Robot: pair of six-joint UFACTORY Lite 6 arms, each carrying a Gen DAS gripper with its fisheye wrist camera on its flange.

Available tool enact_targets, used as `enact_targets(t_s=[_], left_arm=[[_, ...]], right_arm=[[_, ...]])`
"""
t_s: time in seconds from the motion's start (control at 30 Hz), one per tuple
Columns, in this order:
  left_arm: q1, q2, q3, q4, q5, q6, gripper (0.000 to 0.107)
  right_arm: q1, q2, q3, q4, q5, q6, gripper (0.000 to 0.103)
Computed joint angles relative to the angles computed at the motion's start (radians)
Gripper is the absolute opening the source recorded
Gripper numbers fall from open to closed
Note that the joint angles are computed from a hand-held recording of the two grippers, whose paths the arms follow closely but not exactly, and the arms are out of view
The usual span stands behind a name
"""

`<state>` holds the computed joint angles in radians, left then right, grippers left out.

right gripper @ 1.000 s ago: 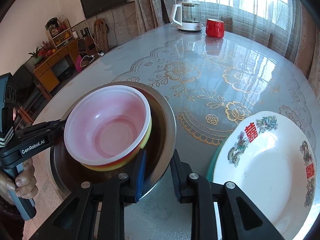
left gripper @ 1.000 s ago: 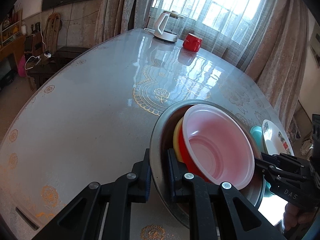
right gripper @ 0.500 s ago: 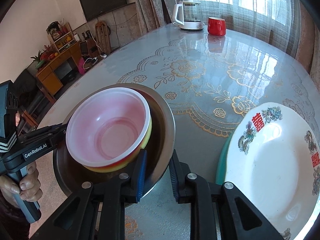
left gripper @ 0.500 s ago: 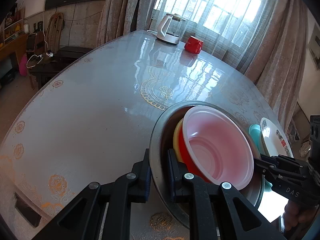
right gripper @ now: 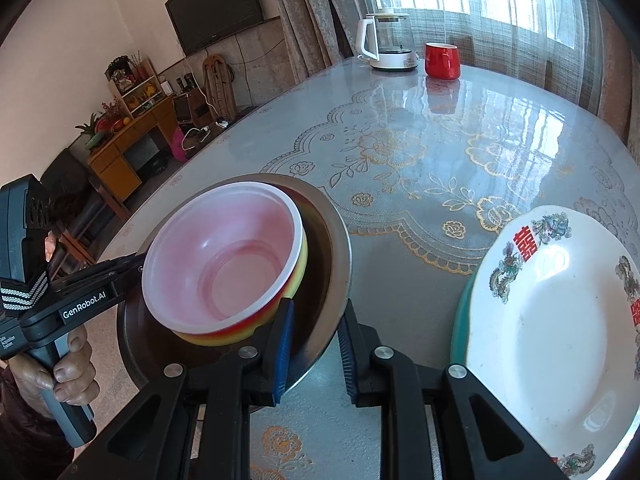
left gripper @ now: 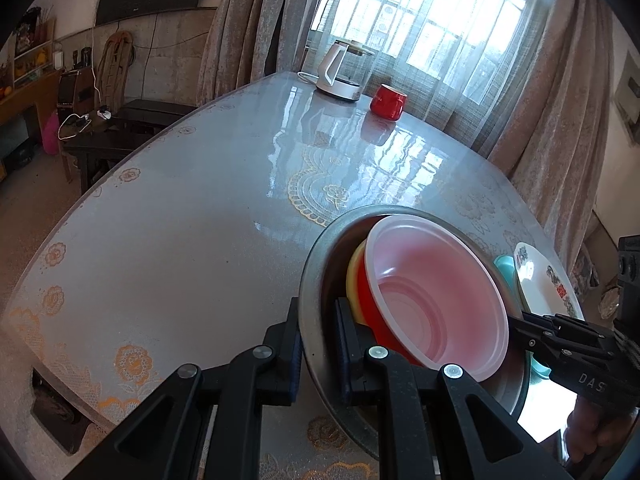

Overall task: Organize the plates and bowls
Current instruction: 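Carry the nested bowls over the white plate stack with the left gripper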

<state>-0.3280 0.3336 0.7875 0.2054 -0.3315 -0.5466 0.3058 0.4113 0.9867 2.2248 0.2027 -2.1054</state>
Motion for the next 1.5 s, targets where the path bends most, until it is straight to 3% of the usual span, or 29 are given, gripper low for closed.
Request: enact_targets(t_s=[0.6, 1.5], left_arm=[[-0.032, -0.029, 0.009, -0.052, 0.028, 0.045, 0.015], [-0.156, -0.022, 0.139, -0.102, 0.115, 0.111, 0.016]], right_arm=[[-0.016, -0.099, -0.088, 0.131, 0.053, -0.118, 0.022], [-0.17, -0.304, -0.279, 0.103, 0.145, -0.092, 0.022]])
